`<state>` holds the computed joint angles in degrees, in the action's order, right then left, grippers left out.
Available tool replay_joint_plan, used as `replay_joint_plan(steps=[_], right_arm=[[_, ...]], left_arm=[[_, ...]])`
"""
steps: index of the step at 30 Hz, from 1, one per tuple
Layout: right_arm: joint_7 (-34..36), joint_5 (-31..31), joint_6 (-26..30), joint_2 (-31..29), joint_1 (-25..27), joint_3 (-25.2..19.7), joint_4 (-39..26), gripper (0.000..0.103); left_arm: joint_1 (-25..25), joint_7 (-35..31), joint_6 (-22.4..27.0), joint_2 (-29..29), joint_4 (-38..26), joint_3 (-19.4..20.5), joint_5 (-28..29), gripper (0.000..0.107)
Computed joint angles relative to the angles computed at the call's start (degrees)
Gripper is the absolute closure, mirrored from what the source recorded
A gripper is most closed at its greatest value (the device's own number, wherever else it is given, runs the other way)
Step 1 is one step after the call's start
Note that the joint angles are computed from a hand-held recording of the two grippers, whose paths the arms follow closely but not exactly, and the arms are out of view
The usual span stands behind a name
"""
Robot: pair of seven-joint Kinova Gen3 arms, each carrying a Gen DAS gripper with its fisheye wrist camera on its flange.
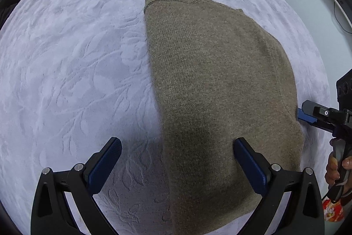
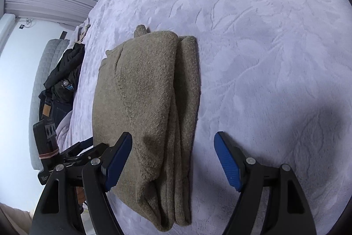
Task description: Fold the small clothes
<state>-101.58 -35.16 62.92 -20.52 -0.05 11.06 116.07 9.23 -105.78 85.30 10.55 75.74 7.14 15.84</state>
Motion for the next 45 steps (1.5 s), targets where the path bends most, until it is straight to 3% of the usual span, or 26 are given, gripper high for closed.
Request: replay_joint_plan(steps=[15,20,28,37,42,44,45], right_arm=[[8.89,-4.61,1.64,4.99,2.34,2.32,-0.59,0.024],[13.06,-7.53,1.91,6.71,3.70,3.30,-0.48,0.024],[24.90,-15.59,4.78,11.13,7.55,4.95,1.18,0.023],[40.09,-26.17,10.74,19.92,12.73,2.14,0.31,0.020],[40.34,-27.53,9.34,22.14,14.55,-1.56,0.14,0.021],[36.64,-25.16,8.29,21.90,14.06,-2.75,-1.28,0.029],[35.01,-23.73,8.08,21.95,13.80,-3.14,-2.02,0.042]], left_arm=[[1.35,1.54,-0.36,1.91,-0.11,0.80,0.89,0.005],[-0.17,-1.51,3.60,5.53,-1.85,1.81,6.58,0.005],[-0.36,-3.76,4.16,8.40,-3.49,2.45,10.16,0.005],[2.67,-3.43,1.47,10.08,-3.97,3.53,10.39,0.005],[2.56,-3.72,-0.16,10.16,-2.35,3.72,11.46,0.005],[3.09,-3.17,-1.55,9.37,-1.57,3.67,11.20,0.006],[3.36,-2.87,-2.66,8.60,-0.78,3.62,11.10,0.009]])
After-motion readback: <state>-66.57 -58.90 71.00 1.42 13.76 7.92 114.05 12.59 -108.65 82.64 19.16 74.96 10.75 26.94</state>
